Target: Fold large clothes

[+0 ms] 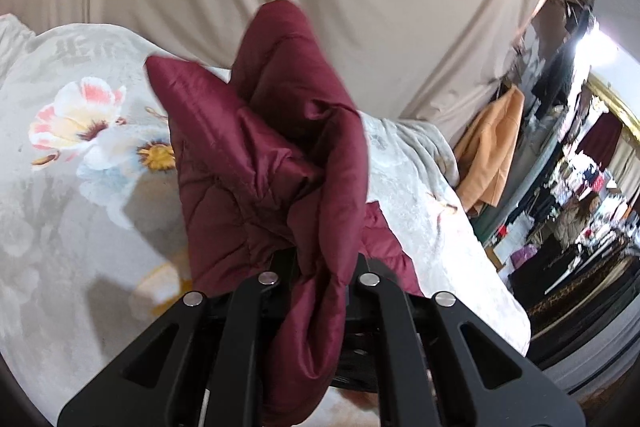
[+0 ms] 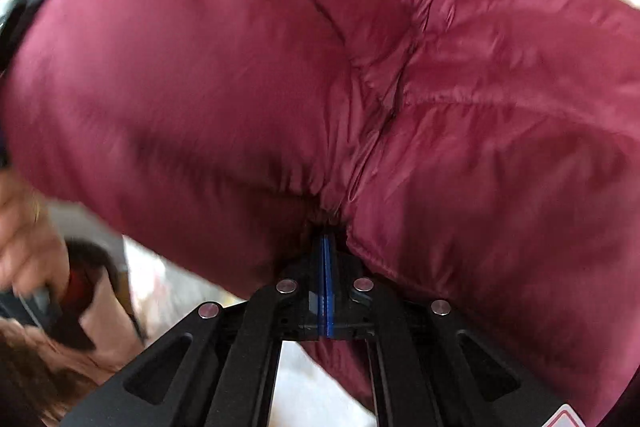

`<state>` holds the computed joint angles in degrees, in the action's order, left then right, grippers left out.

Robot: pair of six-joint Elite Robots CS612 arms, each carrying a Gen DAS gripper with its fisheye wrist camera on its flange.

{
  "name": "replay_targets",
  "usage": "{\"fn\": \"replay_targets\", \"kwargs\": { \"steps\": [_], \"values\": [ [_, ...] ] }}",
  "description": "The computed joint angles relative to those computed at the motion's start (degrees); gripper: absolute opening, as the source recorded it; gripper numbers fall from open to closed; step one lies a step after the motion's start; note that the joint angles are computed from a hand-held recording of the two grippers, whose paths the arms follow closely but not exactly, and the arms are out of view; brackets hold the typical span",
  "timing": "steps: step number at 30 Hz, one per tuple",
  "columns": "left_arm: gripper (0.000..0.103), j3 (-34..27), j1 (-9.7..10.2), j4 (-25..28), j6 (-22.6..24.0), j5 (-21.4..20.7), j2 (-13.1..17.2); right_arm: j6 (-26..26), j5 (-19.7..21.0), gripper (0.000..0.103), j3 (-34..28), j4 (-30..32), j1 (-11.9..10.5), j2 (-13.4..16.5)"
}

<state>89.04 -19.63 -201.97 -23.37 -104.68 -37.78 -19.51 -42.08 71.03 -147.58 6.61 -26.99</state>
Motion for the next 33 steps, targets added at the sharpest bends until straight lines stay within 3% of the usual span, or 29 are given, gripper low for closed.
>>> {"fn": "replay_targets", "kwargs": {
  "steps": [5, 8, 10, 13, 15, 18, 21, 24, 27, 30, 33],
  "values": [
    [0.008, -2.4, -1.59, 4.4, 2.2, 0.8, 1.1, -0.2, 3.2, 0.000, -3.5, 3.5, 0.3, 2.2],
    [0.008, -3.5, -1.68, 5.2, 2.1, -0.1, 1.5, 1.5, 3.1, 0.000, -1.7, 3.0, -0.7, 0.8],
    [0.008, -3.5, -1.75, 5.4, 2.3, 0.1, 1.4, 3.2, 1.1, 0.001, 2.1, -3.6, -1.9, -1.5],
    [0.008, -3.4, -1.65, 4.7, 1.8, 0.5, 1.4, 9.0, -2.3, 0.001, 9.3, -18.0, -5.3, -5.2],
    [0.008, -3.2, -1.48, 3.7, 1.0, 0.8, 1.3, 15.1, -8.6, 0.003, 12.7, -26.8, -7.4, -6.6],
    [0.008, -2.9, -1.35, 2.6, 0.2, 1.1, 1.2, 20.2, -9.2, 0.000, 11.7, -26.5, -9.7, -5.1],
    [0.008, -2.5, -1.45, 1.7, -0.3, 2.3, 1.0, 19.0, -7.5, 0.000, 8.5, -22.0, -9.0, -2.9],
    [0.008, -2.3, -1.28, 1.7, -0.8, 3.3, 0.8, 15.4, -8.6, 0.000, 5.1, -20.0, -7.4, -0.8],
    [0.008, -2.1, -0.79, 1.3, -1.7, 3.6, 0.7, 15.3, -11.2, 0.000, 5.0, -19.7, -6.8, -1.6],
    [0.008, -1.9, -0.42, 0.3, -2.1, 4.2, 0.6, 16.7, -18.4, 0.002, 11.3, -31.2, -6.4, -5.6],
    [0.008, -2.3, -0.22, -0.2, -2.7, 3.6, 0.9, 14.9, -14.7, 0.003, 13.8, -36.5, -6.8, -7.8]
  ]
}}
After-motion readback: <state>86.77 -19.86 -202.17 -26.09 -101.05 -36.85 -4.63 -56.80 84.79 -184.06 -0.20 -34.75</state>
